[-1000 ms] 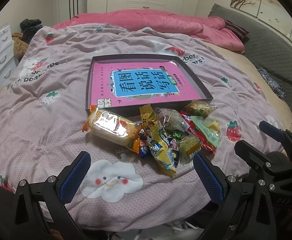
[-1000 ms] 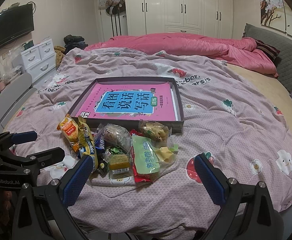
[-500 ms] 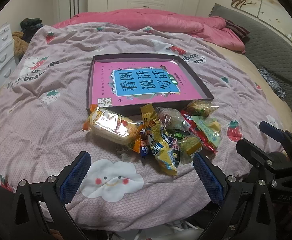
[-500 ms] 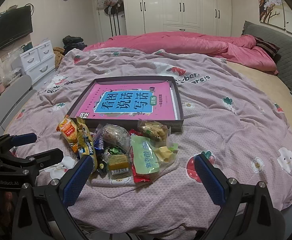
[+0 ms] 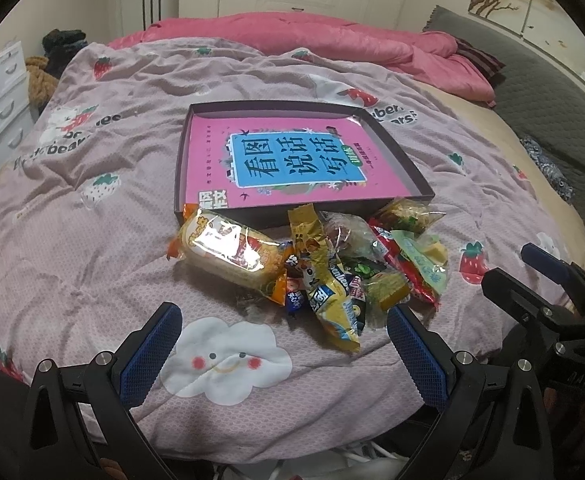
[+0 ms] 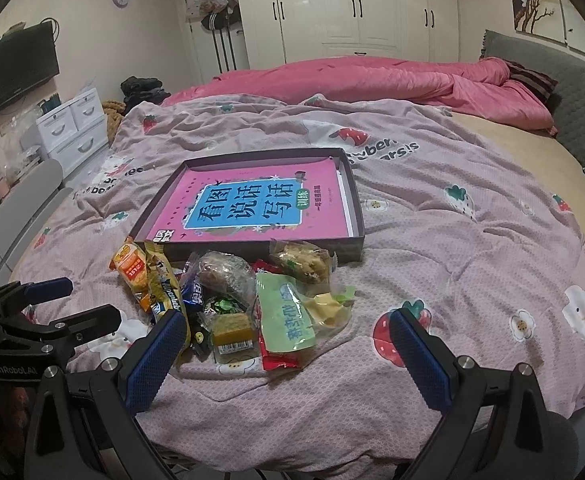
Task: Organize snacks
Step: 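Grasp the orange-wrapped bread roll with the left tool while the right tool grasps the clear cookie bag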
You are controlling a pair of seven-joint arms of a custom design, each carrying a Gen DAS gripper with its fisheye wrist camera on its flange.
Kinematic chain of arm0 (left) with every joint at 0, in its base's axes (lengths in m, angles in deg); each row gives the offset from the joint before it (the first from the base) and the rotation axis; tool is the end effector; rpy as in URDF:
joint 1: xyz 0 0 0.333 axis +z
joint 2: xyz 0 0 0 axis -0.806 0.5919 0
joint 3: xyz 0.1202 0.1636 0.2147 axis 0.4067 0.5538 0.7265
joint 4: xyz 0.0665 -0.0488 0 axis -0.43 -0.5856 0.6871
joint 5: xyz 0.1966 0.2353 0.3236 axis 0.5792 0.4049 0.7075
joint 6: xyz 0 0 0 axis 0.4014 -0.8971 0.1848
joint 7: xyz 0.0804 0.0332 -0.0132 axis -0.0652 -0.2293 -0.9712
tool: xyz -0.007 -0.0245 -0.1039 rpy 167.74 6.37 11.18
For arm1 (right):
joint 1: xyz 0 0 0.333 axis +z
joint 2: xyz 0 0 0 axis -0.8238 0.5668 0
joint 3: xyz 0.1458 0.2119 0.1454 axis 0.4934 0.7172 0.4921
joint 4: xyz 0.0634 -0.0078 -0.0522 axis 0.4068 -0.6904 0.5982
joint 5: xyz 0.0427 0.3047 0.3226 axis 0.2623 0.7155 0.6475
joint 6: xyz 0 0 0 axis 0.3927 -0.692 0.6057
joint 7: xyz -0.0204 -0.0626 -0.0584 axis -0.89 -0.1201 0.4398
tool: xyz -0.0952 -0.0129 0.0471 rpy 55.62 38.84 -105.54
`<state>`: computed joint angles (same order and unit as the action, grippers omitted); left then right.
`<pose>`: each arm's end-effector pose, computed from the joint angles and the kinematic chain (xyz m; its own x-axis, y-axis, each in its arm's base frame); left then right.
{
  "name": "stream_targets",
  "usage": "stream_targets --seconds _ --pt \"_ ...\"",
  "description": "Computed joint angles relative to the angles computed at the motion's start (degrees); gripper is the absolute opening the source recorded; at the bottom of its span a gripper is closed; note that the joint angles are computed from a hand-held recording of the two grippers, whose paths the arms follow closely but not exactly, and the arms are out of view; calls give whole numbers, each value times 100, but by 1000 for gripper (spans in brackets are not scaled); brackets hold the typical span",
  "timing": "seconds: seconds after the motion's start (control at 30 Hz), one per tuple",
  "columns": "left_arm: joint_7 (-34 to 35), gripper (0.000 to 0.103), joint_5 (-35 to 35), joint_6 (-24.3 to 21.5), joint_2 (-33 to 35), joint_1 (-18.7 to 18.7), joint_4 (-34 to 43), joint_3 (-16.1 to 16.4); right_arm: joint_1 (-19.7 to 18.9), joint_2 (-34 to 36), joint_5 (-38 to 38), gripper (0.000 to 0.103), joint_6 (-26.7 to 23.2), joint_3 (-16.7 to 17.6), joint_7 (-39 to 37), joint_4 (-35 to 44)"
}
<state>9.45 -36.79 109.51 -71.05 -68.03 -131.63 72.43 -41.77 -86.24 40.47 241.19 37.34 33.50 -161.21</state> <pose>0.4171 -0.2631 0.4407 0.3031 -0.9436 0.1329 -0.7520 -0.3226 -0.5748 0.4958 0.0472 0.4429 0.5248 -0.8481 -0.0731 -0.6482 -0.3425 -0.6801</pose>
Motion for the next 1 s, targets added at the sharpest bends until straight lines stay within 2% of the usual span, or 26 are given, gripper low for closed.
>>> stream_targets --seconds 0.57,0.73,1.0 --pt "-82 102 -514 189 -276 171 -389 319 -55 349 192 102 -90 -4 -145 276" --pt "84 102 -1060 593 -266 122 -599 650 -45 475 294 102 -71 3 -268 366" --pt "404 102 -1779 1151 -83 121 -767 935 -54 860 333 102 17 87 -385 635"
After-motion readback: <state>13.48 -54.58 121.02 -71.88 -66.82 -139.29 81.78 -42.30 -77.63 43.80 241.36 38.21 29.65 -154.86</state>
